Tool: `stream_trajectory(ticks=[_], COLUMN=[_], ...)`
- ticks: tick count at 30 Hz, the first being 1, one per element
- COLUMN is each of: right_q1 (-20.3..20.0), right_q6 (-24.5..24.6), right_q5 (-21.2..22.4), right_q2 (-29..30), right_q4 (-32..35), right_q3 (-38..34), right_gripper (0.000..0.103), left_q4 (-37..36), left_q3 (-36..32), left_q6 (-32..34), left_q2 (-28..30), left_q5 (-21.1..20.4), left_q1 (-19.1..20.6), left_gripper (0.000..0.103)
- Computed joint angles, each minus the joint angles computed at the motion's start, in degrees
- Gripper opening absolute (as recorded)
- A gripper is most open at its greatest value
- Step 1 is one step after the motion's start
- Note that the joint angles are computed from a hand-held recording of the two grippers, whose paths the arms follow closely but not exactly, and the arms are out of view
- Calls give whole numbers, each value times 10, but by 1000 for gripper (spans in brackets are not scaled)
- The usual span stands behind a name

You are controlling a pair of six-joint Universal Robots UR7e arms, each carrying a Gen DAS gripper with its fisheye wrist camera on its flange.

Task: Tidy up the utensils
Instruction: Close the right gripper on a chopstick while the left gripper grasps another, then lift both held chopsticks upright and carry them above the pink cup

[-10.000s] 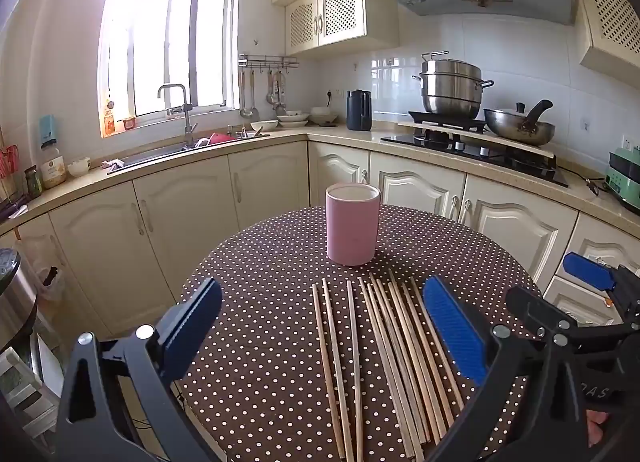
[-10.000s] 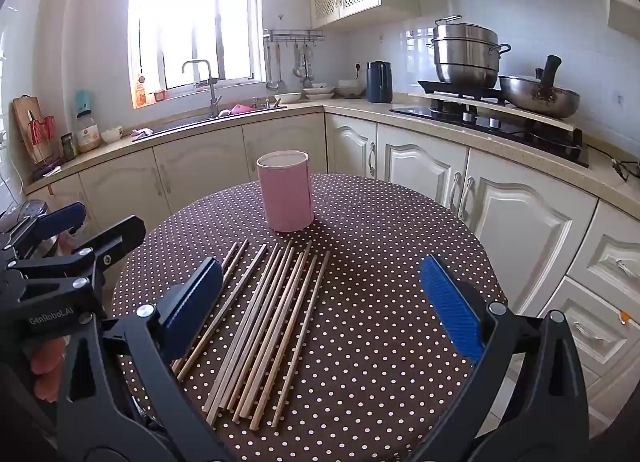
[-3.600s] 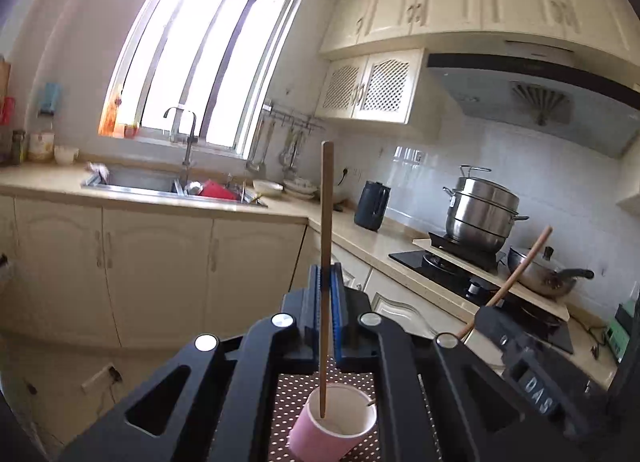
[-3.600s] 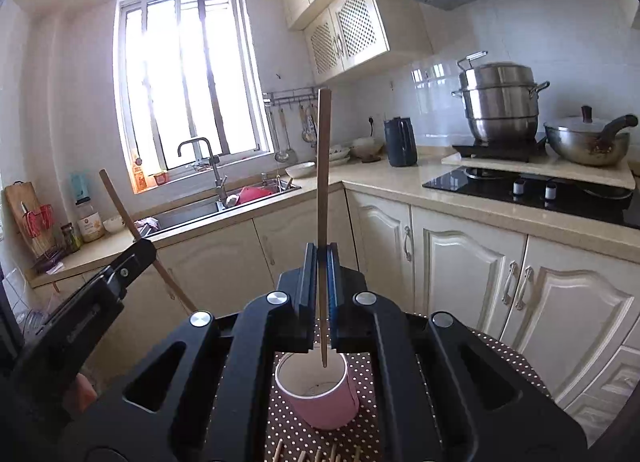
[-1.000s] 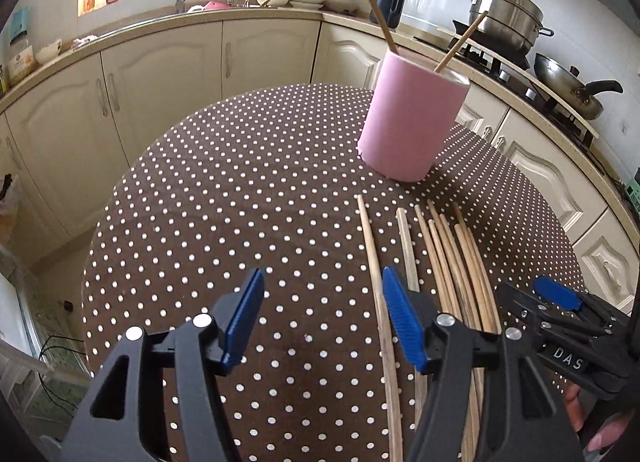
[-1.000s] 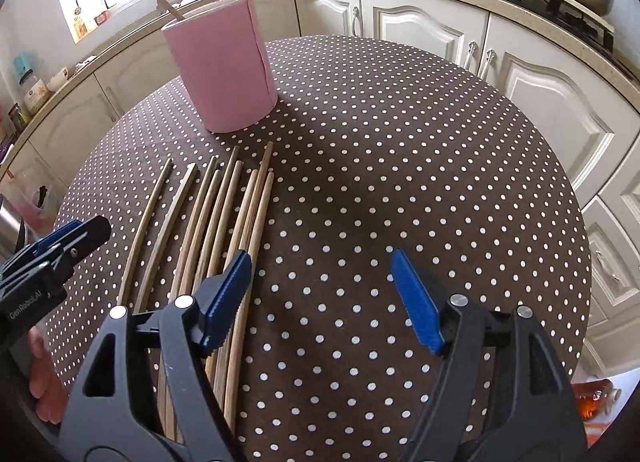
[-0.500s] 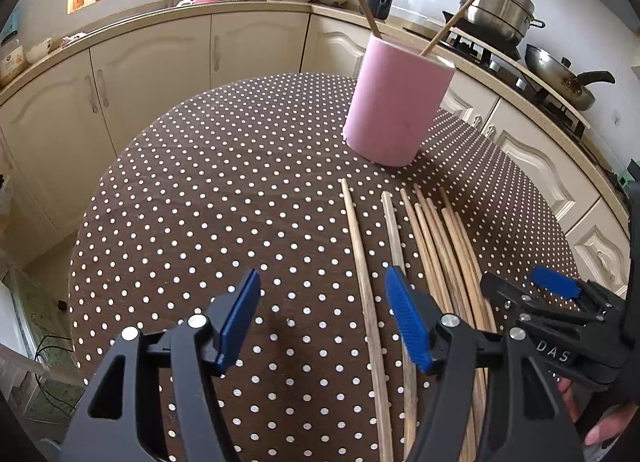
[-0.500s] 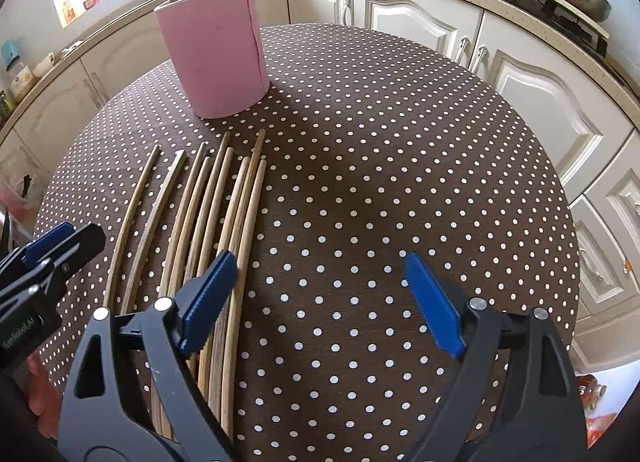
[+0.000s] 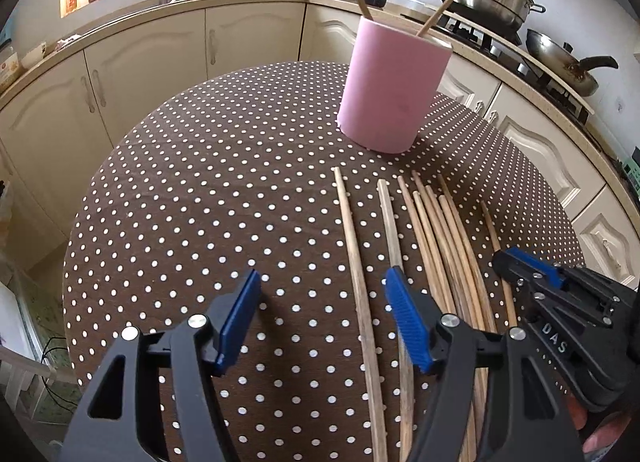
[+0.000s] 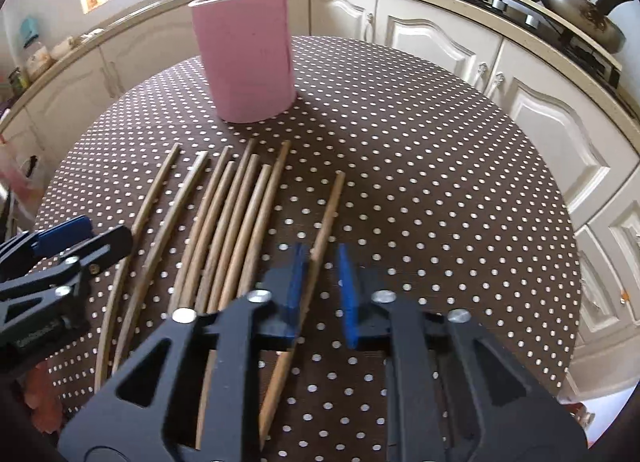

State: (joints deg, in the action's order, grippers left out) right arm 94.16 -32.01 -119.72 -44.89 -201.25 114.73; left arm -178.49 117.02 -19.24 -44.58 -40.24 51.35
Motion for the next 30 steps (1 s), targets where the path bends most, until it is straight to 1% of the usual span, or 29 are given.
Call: stream_trajectory(ticks=[4, 7, 10, 11, 12, 13, 14, 17, 22, 23, 25, 30], right_q1=[-11, -16, -19, -19, -22, -23, -26, -26, -28, -29, -30, -25], right_q6=[20, 27, 29, 31, 33, 35, 40, 44, 53, 55, 56, 49], right_q5=[33, 47, 54, 56, 63, 66, 73, 72, 79, 80, 90, 98], right_q2=[-18, -23, -25, -25, -28, -31, -34, -35, -40, -41, -46, -54], right_q4=[22, 33, 38, 39, 43, 43, 47, 43, 48, 47, 43, 29], right_q3=[7, 6, 4, 3, 4, 7, 8, 11, 15, 16, 21, 34], right_gripper=[8, 8, 8, 8, 8, 8, 8, 8, 7, 7, 7, 6], left_q4=[30, 60, 102, 101, 100, 102, 108, 119, 108, 101, 94, 27], left_q3=[-22, -40, -64, -64, -66, -67, -70, -75, -72, -64, -59, -26], left_q6=[-9, -26, -43, -42, -49, -58, -69, -88, -91, -89, -89, -56], left_q2=[15, 28, 47, 48, 49, 51, 52, 53, 50, 45, 43, 30], left_q5=[16, 41, 80, 87, 89, 99, 107, 120, 115, 114, 110, 103], left_q1=[-3, -7, -12, -12, -12, -13, -13, -12, -9, -9, -9, -12], left_gripper=[65, 65, 65, 64, 60, 42, 26, 10, 7, 6, 6, 6])
